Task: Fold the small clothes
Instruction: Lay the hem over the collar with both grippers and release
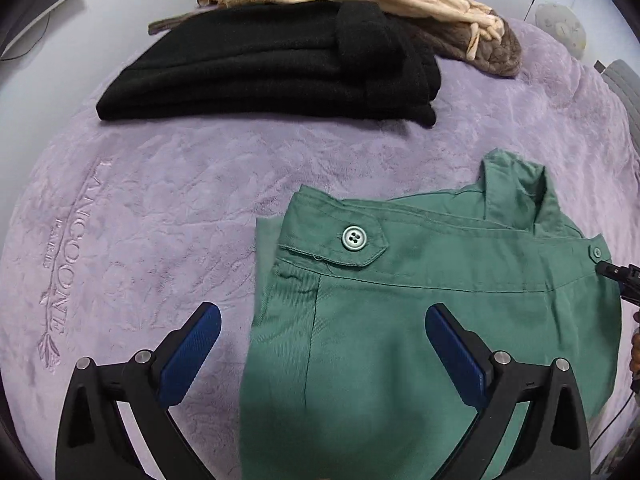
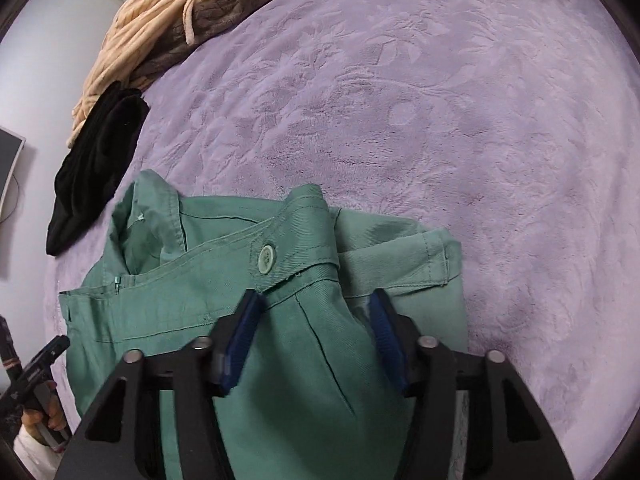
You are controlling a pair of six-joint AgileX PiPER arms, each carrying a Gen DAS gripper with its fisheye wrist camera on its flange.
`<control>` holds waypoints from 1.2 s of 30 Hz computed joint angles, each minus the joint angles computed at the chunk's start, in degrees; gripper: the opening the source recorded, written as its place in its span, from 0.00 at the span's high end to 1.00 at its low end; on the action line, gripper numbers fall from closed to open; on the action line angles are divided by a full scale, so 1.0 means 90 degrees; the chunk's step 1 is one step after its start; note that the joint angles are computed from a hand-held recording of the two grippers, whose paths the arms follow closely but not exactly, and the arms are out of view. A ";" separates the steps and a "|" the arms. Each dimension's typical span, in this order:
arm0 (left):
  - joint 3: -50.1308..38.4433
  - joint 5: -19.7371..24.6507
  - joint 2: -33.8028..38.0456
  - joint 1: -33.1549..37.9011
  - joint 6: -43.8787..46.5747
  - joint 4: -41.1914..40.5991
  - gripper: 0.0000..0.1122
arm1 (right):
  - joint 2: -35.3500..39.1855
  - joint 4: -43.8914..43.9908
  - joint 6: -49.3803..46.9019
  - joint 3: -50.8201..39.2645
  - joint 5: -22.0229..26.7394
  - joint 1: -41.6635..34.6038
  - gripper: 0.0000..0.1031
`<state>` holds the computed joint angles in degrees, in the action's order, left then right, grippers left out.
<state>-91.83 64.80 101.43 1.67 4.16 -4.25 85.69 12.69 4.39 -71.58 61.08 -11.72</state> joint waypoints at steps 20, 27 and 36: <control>0.0440 -0.0554 0.0003 0.0151 -0.0668 0.0466 0.72 | -0.0415 -0.0622 0.0428 0.0140 -0.0168 -0.0453 0.68; 0.0478 -0.0117 -0.0859 0.0483 -0.0235 0.0136 0.72 | -0.1510 0.0483 -0.0056 0.0573 0.0447 0.0322 0.68; 0.2217 -0.0635 -0.1581 -0.1250 -0.0754 -0.0495 0.72 | -0.1068 0.0477 0.1587 0.2069 -0.1522 0.4135 0.70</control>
